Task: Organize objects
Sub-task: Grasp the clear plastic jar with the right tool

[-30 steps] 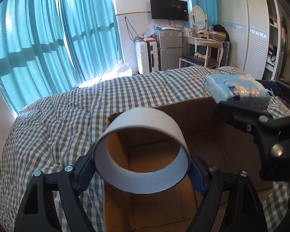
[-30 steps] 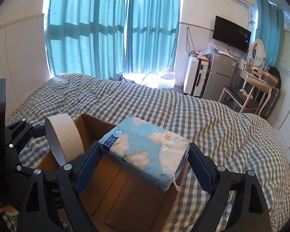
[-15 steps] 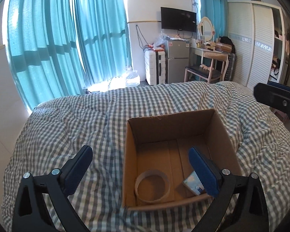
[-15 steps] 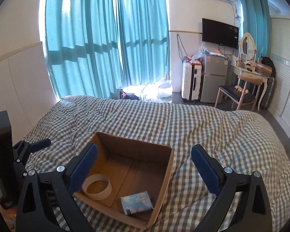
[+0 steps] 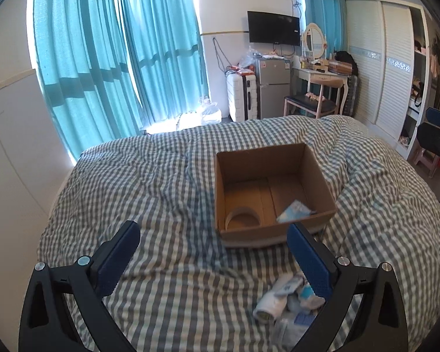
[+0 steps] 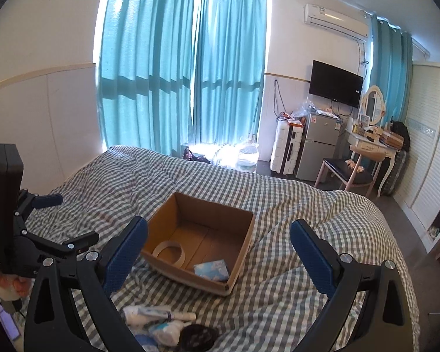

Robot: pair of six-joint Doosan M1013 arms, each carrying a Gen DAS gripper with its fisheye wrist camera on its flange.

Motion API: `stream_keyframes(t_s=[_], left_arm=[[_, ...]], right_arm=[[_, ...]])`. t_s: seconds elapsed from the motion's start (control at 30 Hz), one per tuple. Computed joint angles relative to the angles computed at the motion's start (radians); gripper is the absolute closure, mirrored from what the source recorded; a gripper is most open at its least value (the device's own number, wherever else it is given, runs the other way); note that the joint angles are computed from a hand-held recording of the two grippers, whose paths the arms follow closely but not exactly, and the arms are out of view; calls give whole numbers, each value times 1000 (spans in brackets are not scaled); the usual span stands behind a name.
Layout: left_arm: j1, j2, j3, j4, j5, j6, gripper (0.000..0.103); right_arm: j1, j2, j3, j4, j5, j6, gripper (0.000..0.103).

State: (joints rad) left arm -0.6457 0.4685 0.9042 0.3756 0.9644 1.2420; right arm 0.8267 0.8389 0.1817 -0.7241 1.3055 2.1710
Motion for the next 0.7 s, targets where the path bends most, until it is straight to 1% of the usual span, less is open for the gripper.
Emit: stream_keyframes(t_s=[0.13,0.2,0.27,0.3,0.37,0.43,0.5,0.53,0.63,0.7], left_arm=[[-11,-55,113,39,-7,-60,0],[-17,-76,174,64,-18,-90,0],[-25,-91,227,84,-32,-113,0],[-29,-98,253,100,-40,-133,0],[-36,-105,296,122,-54,-171,0],[-41,-109,329,131,-65,-214,0],[-34,-106,339,75,-66,-201,0],[-30,-102,342,44,-61,-182,0],[-32,-91,346,76,-27,-195,0],[-22,-82,337,55,-6,-190,0]], right_arm=[[28,-45,125,-2,2,24,5],[40,-70,210,7,-6,42,5],[41,-89,289,51,-20,74,5],[39,-104,336,80,-45,96,5],[33,-114,395,151,-78,112,5],[28,-112,429,198,-88,112,5],[23,-98,434,248,-79,98,5],[20,-94,436,269,-78,88,5],[16,-79,429,296,-69,58,5],[9,-73,430,339,-76,41,5]])
